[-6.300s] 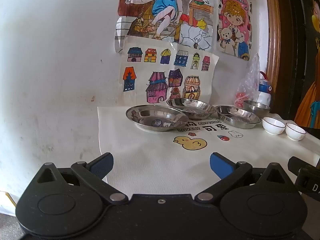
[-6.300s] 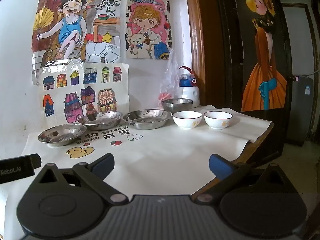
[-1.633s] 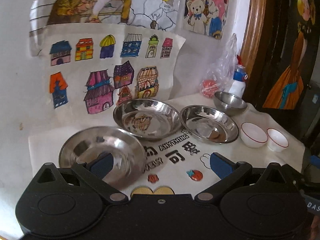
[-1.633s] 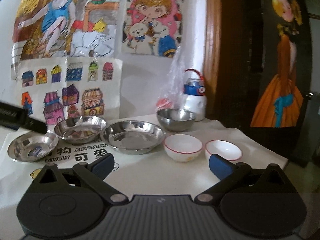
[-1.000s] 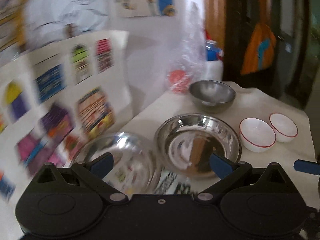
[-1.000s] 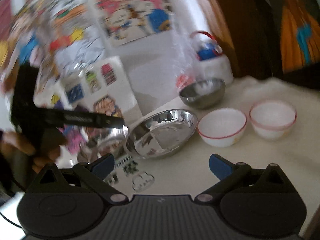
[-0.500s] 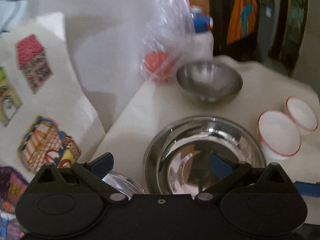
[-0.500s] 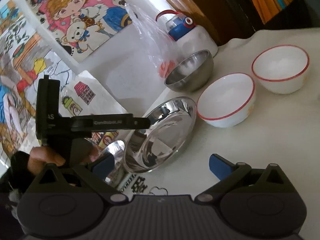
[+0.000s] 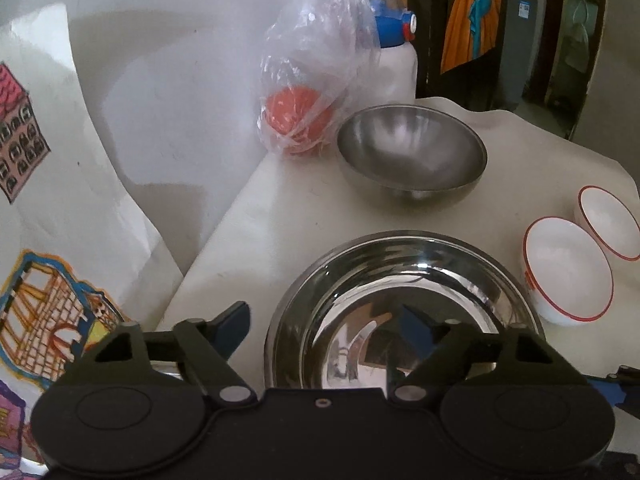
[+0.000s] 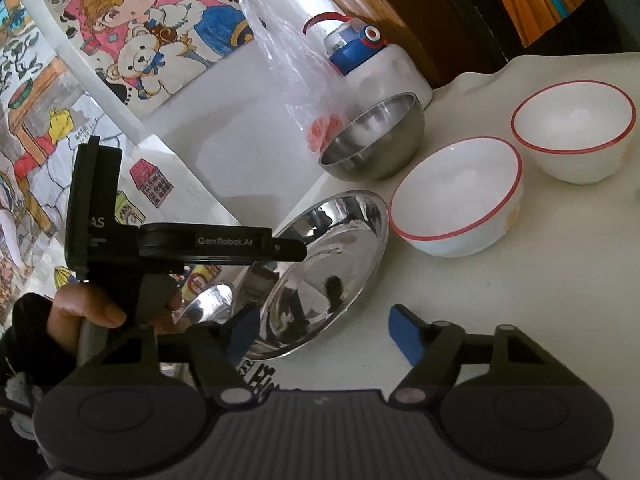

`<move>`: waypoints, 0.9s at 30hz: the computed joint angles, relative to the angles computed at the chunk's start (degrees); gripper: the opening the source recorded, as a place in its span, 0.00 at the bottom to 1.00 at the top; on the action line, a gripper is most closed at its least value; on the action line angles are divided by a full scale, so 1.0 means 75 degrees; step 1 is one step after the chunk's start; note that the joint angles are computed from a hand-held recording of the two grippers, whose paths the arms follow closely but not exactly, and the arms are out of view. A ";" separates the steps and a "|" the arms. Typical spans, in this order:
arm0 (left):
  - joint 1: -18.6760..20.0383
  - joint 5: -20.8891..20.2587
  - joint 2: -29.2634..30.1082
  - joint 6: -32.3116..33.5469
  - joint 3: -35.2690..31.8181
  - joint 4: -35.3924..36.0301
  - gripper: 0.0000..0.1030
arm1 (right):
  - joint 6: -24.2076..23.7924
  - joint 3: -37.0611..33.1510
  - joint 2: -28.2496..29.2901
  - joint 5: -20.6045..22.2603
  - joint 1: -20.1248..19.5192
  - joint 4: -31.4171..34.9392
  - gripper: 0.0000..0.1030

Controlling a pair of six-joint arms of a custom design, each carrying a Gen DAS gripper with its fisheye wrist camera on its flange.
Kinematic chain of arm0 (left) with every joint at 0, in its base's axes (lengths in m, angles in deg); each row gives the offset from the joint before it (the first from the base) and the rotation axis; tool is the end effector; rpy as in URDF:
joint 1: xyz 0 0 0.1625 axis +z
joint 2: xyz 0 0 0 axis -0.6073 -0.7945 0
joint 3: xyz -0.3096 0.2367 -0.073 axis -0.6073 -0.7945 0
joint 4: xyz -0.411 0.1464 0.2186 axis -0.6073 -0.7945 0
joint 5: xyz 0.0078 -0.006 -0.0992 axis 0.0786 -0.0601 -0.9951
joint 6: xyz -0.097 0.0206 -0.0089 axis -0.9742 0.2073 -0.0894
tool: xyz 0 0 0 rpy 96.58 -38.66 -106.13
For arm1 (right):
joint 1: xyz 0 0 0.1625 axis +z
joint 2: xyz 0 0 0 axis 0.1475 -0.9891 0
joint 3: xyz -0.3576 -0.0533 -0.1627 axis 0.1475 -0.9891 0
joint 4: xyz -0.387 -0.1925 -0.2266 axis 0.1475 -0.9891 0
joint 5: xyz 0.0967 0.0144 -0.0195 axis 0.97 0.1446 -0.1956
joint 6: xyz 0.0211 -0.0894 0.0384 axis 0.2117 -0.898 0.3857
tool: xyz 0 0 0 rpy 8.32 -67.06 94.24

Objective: Organize plates and bowls

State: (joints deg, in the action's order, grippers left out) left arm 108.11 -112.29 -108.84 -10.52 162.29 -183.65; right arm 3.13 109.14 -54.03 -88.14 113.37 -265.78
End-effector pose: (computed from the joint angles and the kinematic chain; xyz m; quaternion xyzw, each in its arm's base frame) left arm 0.0274 -0.5287 0.3473 0.2428 0.8632 -0.2562 0.3610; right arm 0.3620 -0.3985 -0.1096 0.0941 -0.9152 0.3908 0.0292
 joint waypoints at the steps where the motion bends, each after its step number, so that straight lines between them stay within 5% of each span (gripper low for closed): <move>1: 0.0027 -0.0004 0.0001 -0.0078 -0.0023 0.0084 0.70 | -0.0032 -0.0030 0.0022 -0.0033 0.0006 0.0027 0.56; 6: 0.0141 0.0000 0.0040 -0.0328 -0.0108 0.0253 0.52 | -0.0050 -0.0126 0.0089 -0.0111 0.0026 0.0123 0.32; 12: 0.0107 0.0441 0.0168 -0.0234 -0.0094 0.0086 0.30 | -0.0053 -0.0155 0.0141 -0.0229 0.0044 -0.0001 0.30; 27: 0.0099 0.0196 -0.0163 -0.0799 0.0035 -0.0085 0.23 | -0.0159 -0.0129 0.0045 -0.0359 0.0218 -0.0006 0.30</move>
State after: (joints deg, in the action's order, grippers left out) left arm 108.85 -110.82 -110.06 -16.51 162.56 -184.28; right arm 1.94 108.17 -53.70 -90.83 115.01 -265.83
